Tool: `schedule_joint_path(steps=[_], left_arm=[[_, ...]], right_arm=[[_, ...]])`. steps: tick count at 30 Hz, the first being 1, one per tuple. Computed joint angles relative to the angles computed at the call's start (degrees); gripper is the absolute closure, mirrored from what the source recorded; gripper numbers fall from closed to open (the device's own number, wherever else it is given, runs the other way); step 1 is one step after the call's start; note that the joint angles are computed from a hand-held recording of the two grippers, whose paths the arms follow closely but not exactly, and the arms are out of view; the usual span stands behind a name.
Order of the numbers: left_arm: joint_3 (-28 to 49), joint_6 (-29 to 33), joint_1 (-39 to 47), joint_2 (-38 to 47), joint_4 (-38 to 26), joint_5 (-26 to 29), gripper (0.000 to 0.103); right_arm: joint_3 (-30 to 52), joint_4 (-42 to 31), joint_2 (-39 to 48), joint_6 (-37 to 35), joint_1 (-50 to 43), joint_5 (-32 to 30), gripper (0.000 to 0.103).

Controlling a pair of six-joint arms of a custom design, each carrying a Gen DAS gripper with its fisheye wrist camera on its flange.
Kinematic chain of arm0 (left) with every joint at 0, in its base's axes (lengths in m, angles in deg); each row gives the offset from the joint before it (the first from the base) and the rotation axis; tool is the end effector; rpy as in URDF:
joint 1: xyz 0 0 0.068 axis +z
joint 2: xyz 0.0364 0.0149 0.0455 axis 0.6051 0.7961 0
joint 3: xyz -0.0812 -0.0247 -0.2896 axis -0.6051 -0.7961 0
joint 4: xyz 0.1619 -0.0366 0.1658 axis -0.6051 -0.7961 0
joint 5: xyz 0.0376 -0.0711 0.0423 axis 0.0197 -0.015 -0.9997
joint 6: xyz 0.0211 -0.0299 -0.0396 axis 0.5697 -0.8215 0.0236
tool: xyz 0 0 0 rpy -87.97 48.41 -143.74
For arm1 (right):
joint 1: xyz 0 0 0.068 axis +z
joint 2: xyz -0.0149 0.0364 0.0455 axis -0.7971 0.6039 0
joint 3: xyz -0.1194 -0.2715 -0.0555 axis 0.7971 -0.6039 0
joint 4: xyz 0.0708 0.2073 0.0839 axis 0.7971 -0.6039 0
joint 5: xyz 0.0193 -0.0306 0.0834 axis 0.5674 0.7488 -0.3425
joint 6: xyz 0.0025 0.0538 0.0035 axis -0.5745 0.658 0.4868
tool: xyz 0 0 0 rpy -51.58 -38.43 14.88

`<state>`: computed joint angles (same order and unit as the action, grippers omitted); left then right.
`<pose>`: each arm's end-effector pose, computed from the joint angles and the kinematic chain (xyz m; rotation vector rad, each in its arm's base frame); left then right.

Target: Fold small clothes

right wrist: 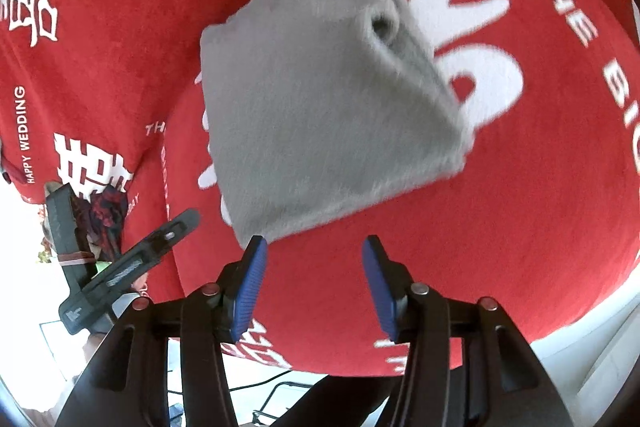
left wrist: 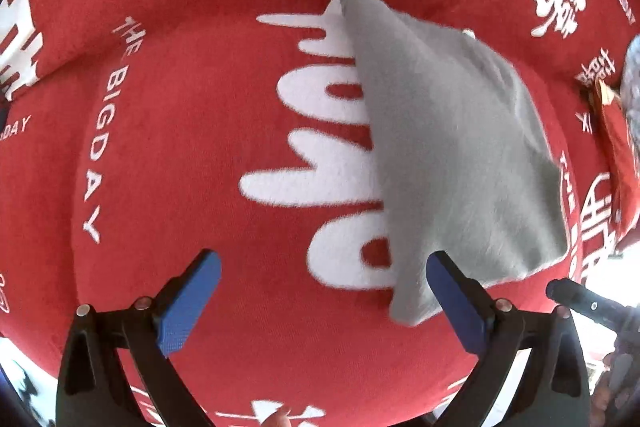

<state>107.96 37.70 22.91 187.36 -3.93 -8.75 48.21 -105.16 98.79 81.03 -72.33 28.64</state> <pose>0.3014 -0.0828 0.1683 0.2805 3.0032 -0.2757 0.2076 -0.0545 0.1951 0.7827 2.8303 0.7830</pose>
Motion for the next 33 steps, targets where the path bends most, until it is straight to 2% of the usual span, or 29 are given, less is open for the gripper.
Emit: schedule_joint_path(steps=[2,4,7,11,14,15,16,17,21,25,29,33], left_arm=[[4.2,-1.7,-0.9,2.7,-1.9,0.0,0.0],[7.4,-3.7,-1.3,4.9,-3.1,0.3,0.0],[12.3,-7.6,-1.9,8.9,-3.2,-0.1,0.0],[17.6,-10.2,-2.4,14.2,-3.8,-0.7,0.0],[20.6,-11.8,-2.7,17.0,-4.1,-1.1,0.0],[21.3,-12.4,-3.0,17.5,-3.8,-1.7,0.0],[21.6,-12.5,-3.0,17.6,-3.8,-2.0,0.0],[22.1,-12.7,-3.3,17.8,-3.8,-2.6,0.0],[23.5,-12.1,-4.7,18.6,-4.3,-4.4,0.0],[25.5,-13.0,-5.7,20.0,-5.6,-4.9,0.0],[26.3,-13.3,-6.4,20.1,-6.5,-6.0,0.0],[27.2,-13.7,-6.9,20.7,-7.2,-6.3,0.0]], right_arm=[[3.8,-1.8,3.0,-3.4,-2.9,-0.4,0.046],[8.0,-3.2,6.4,-6.3,-5.2,0.0,0.039],[13.9,-3.5,11.8,-9.2,-7.7,0.7,0.039],[21.3,-1.1,20.8,-9.6,-9.5,0.8,0.039],[27.5,-1.3,30.3,-7.9,-10.5,-2.5,0.04],[30.7,-3.1,34.2,-7.7,-10.5,-4.3,0.043],[32.4,-4.9,36.3,-8.4,-10.5,-5.7,0.061],[34.9,-7.9,38.9,-10.5,-10.4,-6.9,0.084],[35.7,-9.0,35.8,-18.5,-8.8,-2.1,0.089],[34.3,-8.1,35.8,-20.8,-8.5,2.8,0.092],[33.0,-7.9,34.1,-20.6,-9.7,2.3,0.092],[33.7,-12.1,33.7,-22.1,-12.7,-0.8,0.092]])
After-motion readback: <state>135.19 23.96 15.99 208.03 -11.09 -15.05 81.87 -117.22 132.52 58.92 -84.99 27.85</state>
